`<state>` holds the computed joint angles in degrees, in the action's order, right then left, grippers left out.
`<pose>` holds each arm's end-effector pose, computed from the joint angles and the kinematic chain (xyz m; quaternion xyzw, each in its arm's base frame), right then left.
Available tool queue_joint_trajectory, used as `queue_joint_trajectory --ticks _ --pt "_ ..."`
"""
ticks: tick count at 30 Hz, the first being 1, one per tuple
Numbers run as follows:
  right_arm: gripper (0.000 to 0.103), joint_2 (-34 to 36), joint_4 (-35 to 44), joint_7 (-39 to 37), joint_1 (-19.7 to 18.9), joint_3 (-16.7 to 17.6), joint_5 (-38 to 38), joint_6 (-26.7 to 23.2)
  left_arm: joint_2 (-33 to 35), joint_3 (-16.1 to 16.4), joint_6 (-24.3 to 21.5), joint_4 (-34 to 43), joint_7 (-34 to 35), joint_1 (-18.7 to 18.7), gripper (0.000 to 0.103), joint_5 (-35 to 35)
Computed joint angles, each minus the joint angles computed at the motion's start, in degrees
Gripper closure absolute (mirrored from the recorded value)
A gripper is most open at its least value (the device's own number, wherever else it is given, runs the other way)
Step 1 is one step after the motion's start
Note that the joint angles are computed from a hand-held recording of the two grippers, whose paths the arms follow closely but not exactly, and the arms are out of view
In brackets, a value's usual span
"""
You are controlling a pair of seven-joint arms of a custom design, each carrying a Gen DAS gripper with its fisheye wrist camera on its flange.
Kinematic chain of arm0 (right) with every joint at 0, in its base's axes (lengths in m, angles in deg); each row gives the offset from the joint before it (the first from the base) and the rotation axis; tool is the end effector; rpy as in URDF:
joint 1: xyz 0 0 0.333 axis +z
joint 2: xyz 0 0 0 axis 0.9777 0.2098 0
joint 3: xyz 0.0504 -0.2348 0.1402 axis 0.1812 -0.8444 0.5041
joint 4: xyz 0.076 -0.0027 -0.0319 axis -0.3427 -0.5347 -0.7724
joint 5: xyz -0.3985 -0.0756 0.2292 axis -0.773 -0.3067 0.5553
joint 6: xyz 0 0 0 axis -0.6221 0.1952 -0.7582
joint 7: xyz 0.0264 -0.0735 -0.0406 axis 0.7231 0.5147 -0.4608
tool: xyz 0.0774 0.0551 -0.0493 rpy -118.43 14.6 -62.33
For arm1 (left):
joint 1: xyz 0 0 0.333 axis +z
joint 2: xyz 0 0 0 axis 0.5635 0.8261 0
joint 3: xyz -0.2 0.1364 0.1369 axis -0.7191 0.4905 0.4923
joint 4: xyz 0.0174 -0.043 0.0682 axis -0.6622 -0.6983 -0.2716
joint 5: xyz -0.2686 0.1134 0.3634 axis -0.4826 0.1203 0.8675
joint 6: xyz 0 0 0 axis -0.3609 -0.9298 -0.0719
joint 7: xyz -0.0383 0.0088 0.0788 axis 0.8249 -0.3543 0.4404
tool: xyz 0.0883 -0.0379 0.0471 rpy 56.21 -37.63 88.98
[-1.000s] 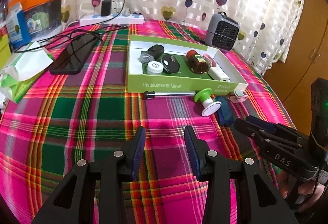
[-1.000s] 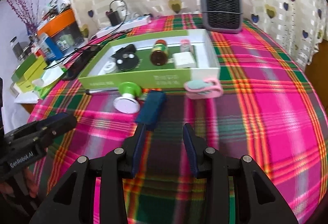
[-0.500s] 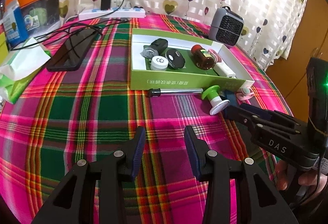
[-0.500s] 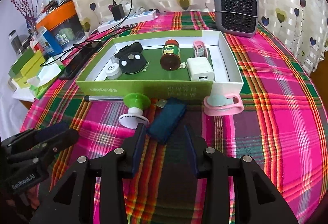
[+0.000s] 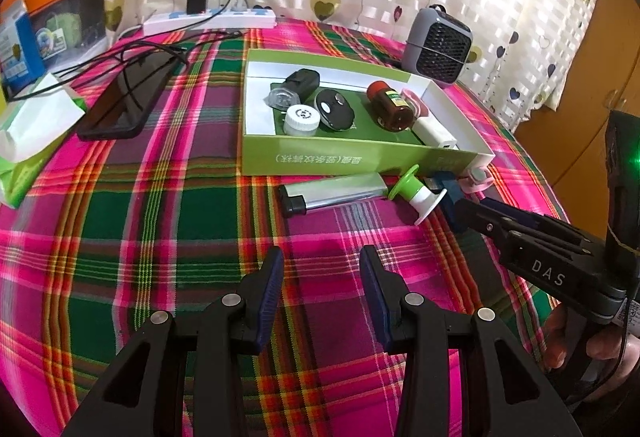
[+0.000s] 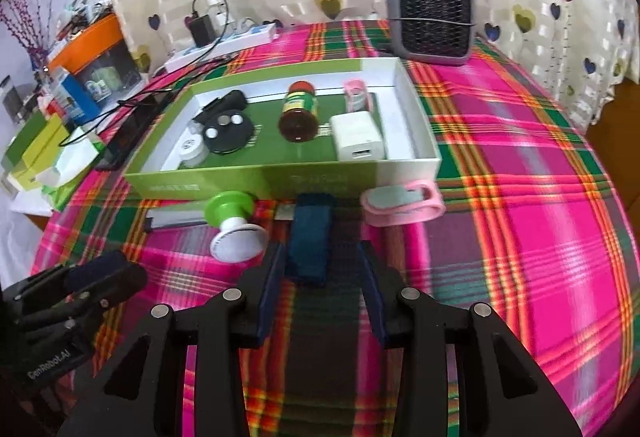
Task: Organize rigid objects
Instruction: 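Withdraw both tools and move the right tool toward the blue rectangular object, then grasp the dark blue block with the right tool while the left tool approaches the green-white spool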
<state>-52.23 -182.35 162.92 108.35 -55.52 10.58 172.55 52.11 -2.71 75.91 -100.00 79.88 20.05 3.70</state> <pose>0.5149 0.4384 0.3739 -0.7140 0.6080 -0.1658 0.3050 0.4723 -0.3630 0.3797 -0.6719 0.6556 -0.3102 0.1499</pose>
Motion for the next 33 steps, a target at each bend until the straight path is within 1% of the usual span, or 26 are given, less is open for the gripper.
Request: queue_joint_trajectory --ticks 5,10,12,16,17,19,20,21,26,33 --pt "0.064 1.21 1.09 -2.54 -0.06 0.31 1.77 -0.07 -0.58 -0.18 0.15 -0.47 -0.62 0.09 0.065 0.14" --pt "0.064 2.74 2.83 -4.5 0.51 -0.03 2.42 -1.39 -1.31 -0.45 -0.05 -0.97 -0.85 0.37 0.065 0.09" --pt "0.064 3.0 3.24 -4.77 0.72 -0.24 2.12 -1.82 -1.21 -0.38 0.14 -0.88 -0.23 0.34 0.065 -0.52" --pt "0.064 2.7 2.55 -4.58 0.72 -0.48 2.08 -0.69 -0.48 0.23 1.34 -0.37 2.59 -0.22 0.065 -3.61" --pt "0.065 2.6 2.38 -4.78 0.7 -0.48 2.04 -0.57 -0.26 0.16 1.31 -0.08 2.84 -0.19 0.065 -3.76" --pt "0.072 2.53 2.39 -4.41 0.87 -0.65 1.33 -0.92 0.3 0.03 0.99 0.71 3.21 -0.22 0.065 -3.73" --pt "0.076 2.39 2.19 -4.3 0.85 -0.71 1.04 -0.81 0.62 0.04 0.75 1.14 3.45 -0.32 0.065 -3.72" --pt "0.078 2.35 2.11 -4.33 0.76 -0.7 1.11 -0.69 0.98 0.1 0.58 1.64 3.78 -0.5 0.065 -3.79" --pt "0.08 1.73 0.62 -6.41 -0.33 -0.31 3.95 2.18 2.88 0.55 -0.63 4.21 4.24 -1.45 0.065 -2.72" --pt "0.08 0.49 -1.52 -11.05 -1.42 0.39 8.38 4.51 6.24 2.0 -1.43 8.09 5.07 -3.49 0.065 -1.33"
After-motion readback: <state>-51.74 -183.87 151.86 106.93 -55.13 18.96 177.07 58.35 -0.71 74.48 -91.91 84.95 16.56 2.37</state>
